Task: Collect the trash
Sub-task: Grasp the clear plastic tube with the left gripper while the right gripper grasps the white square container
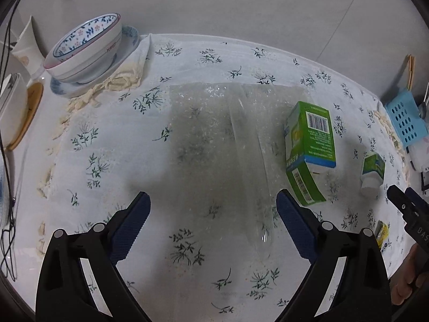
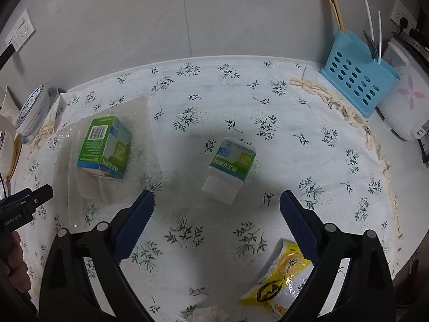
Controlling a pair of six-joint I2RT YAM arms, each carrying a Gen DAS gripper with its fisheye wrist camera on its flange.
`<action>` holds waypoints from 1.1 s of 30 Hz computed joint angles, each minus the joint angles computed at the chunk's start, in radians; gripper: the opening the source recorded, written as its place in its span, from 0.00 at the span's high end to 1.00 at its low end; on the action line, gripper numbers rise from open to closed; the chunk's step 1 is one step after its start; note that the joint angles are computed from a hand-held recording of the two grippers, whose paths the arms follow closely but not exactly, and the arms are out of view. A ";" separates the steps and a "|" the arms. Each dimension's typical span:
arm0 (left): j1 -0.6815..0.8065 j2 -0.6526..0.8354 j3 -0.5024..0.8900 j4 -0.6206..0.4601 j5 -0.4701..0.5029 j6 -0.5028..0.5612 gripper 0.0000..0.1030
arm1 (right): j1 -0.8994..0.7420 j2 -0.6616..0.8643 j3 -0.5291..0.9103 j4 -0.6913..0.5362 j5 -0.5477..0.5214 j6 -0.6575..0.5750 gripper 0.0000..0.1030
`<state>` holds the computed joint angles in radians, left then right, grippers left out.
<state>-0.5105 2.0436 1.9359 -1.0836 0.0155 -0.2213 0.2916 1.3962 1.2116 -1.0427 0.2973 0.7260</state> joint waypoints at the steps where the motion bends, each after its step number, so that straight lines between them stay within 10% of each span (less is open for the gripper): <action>1: 0.002 0.023 0.027 -0.007 0.003 0.001 0.11 | -0.016 0.009 0.002 0.009 -0.010 -0.004 0.12; 9: -0.002 0.189 0.224 -0.070 0.013 0.007 0.13 | -0.103 0.071 0.018 0.067 -0.069 -0.034 0.18; 26: -0.017 0.374 0.506 -0.218 0.047 0.005 0.73 | -0.205 0.196 0.039 0.102 -0.181 -0.027 0.61; 33: -0.015 0.328 0.449 -0.191 0.047 0.019 0.75 | -0.201 0.179 0.031 0.103 -0.186 -0.024 0.61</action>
